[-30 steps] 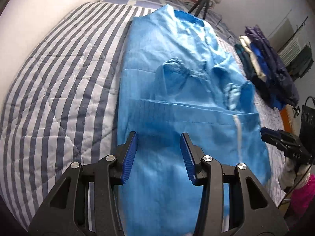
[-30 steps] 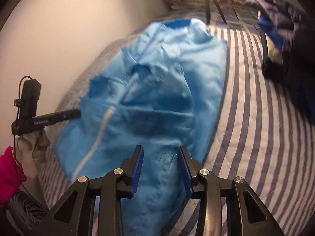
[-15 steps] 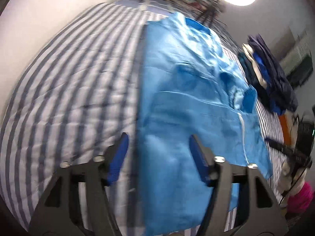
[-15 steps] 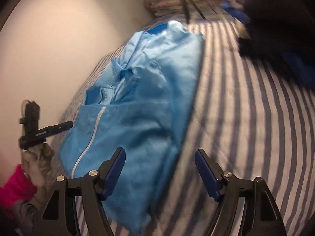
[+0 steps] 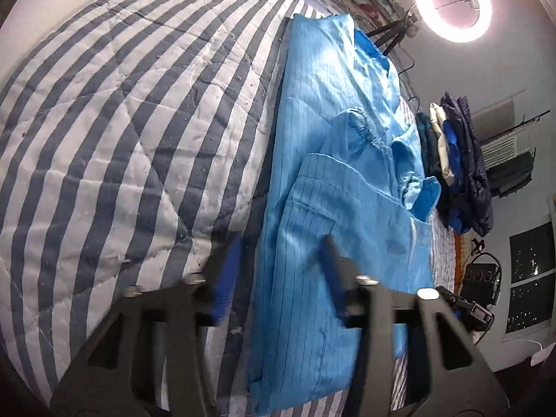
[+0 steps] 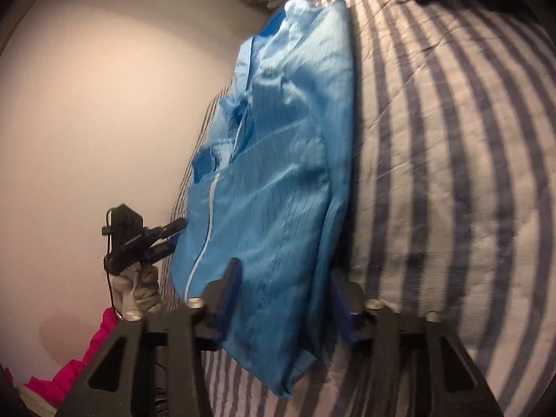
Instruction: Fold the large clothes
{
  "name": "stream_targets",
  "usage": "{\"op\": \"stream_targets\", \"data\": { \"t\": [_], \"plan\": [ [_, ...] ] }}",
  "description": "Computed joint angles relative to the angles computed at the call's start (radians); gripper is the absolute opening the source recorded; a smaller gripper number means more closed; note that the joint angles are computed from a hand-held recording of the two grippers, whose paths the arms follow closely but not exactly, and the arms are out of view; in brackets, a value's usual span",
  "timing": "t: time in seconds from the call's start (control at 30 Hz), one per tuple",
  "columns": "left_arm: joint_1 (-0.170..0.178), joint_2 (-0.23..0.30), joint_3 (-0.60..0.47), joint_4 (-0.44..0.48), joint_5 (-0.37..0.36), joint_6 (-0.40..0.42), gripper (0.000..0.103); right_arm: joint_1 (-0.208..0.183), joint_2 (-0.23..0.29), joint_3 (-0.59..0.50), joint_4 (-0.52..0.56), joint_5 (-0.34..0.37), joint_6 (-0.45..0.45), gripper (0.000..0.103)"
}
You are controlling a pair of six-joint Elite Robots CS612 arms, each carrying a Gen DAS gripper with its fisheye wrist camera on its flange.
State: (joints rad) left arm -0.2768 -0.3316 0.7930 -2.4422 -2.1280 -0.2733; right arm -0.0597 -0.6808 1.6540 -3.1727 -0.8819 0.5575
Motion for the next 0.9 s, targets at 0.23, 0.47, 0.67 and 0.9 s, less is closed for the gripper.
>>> {"op": "stream_targets", "data": {
  "t": [0.23, 0.47, 0.67, 0.9],
  "plan": [
    [-0.022, -0.044, 0.075, -0.045, 0.071, 0.050, 0.004, 0.038, -0.068, 0.035, 0.113, -0.115, -0.132, 0.007],
    [-0.028, -0.156, 0.272, -0.090, 0.091, 0.164, 0.002, 0.059, -0.141, 0.117, 0.171, -0.133, -0.251, 0.005],
    [-0.023, -0.239, 0.429, -0.118, 0.073, 0.209, 0.002, 0.058, -0.161, 0.122, 0.289, -0.097, -0.385, 0.005],
    [-0.017, -0.273, 0.496, -0.121, 0.060, 0.222, 0.005, 0.060, -0.155, 0.083, 0.369, -0.102, -0.436, 0.013]
  ]
}}
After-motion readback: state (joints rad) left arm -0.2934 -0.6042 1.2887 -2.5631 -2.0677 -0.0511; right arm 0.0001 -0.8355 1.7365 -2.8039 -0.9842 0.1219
